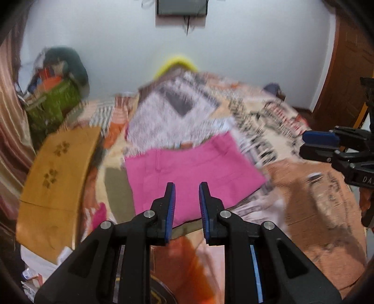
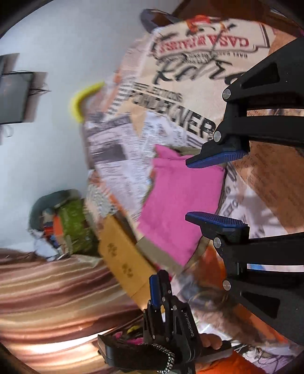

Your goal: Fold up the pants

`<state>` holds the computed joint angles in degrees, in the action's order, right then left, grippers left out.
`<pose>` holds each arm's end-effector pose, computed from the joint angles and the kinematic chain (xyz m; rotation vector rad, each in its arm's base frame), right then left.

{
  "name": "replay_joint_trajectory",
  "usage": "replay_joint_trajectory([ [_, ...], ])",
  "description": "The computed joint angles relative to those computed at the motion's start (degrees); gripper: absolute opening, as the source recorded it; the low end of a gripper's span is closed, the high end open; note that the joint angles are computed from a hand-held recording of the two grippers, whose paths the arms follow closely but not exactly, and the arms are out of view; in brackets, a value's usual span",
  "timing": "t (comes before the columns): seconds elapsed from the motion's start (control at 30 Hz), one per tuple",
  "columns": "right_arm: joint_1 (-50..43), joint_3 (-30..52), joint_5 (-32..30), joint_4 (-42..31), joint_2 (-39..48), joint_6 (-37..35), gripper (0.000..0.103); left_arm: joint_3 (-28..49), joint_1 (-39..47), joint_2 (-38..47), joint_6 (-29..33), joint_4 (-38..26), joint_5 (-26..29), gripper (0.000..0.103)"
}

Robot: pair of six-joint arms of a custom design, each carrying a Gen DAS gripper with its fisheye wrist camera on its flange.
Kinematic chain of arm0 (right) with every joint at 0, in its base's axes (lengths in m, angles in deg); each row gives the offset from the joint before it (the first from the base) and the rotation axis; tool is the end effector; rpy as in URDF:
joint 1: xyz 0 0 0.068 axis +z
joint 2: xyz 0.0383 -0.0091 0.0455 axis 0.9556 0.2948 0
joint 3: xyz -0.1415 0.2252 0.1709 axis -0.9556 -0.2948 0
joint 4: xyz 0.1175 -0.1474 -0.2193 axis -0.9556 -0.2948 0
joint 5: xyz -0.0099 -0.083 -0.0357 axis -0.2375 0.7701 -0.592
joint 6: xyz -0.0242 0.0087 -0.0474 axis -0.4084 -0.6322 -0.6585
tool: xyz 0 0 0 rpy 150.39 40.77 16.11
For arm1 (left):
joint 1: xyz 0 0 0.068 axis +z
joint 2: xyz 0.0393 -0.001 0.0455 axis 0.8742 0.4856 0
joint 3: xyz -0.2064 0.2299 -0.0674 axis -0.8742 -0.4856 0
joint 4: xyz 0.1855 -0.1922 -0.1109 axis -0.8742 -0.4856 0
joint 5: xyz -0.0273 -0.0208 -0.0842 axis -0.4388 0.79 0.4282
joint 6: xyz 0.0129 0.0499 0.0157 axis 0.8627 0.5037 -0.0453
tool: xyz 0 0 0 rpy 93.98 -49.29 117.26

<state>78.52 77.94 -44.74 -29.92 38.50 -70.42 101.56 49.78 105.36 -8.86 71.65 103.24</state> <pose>0.2764 0.0333 0.2732 -0.2482 2.3259 0.2223 0.3493 -0.0791 0.2143 0.6674 2.2834 -0.3041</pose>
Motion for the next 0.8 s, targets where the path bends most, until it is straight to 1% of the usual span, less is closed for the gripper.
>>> replay_joint_trajectory([
  [0.03, 0.3, 0.0, -0.6, -0.9, -2.6, 0.8, 0.035, -1.3, 0.0, -4.4, -0.6, -1.0, 0.6, 0.020],
  [0.1, 0.8, 0.1, -1.3, -2.4, -7.2, 2.5, 0.035, -2.4, 0.3, -9.7, -1.4, -2.5, 1.9, 0.020],
  [0.17, 2.5, 0.9, -0.2, -5.1, -12.0, 4.3, 0.035, -4.2, 1.0, -17.8, -2.5, -4.5, 3.3, 0.020],
  [0.2, 3.7, 1.2, 0.8, -6.1, -14.7, 5.1, 0.035, -4.3, 1.2, -19.9, -2.8, -5.3, 3.8, 0.020],
  [0.27, 6.5, 1.9, 3.2, -8.0, -19.4, 6.6, 0.035, -5.2, 2.1, -27.7, -3.8, -8.3, 4.8, 0.020],
  [0.37, 12.9, 3.2, 9.1, -10.5, -25.8, 9.4, 0.035, -5.9, 3.4, -36.6, -4.5, -11.8, 5.3, 0.021],
  [0.47, 22.1, 4.3, 18.0, -12.5, -31.2, 12.0, 0.035, -6.3, 5.4, -46.9, -5.0, -16.6, 6.7, 0.023],
  [0.53, 31.4, 4.6, 27.6, -13.6, -34.2, 14.3, 0.035, -6.5, 7.2, -52.3, -5.4, -19.1, 8.2, 0.035],
  [0.57, 35.6, 4.7, 32.1, -14.0, -35.2, 15.3, 0.035, -6.6, 8.1, -54.6, -5.7, -20.1, 9.1, 0.039],
  [0.6, 41.8, 4.9, 38.4, -14.8, -36.1, 16.7, 0.035, -6.6, 10.0, -57.5, -5.9, -21.5, 11.1, 0.045],
  [0.67, 51.2, 5.4, 47.3, -16.4, -36.9, 19.1, 0.035, -6.5, 14.9, -61.7, -5.7, -23.7, 15.7, 0.049],
  [0.7, 56.7, 5.5, 52.8, -17.2, -37.1, 20.6, 0.035, -6.2, 17.8, -63.5, -5.5, -25.5, 18.7, 0.051],
  [0.73, 60.8, 5.7, 57.0, -17.9, -37.0, 21.8, 0.035, -5.6, 21.9, -65.0, -4.9, -27.6, 22.8, 0.053],
  [0.77, 64.0, 5.7, 60.4, -18.5, -36.9, 22.8, 0.036, -4.9, 27.2, -66.1, -3.9, -30.0, 28.1, 0.054],
  [0.8, 68.7, 6.1, 65.1, -20.0, -36.7, 24.9, 0.039, -4.7, 29.7, -66.2, -3.1, -31.0, 30.9, 0.058],
])
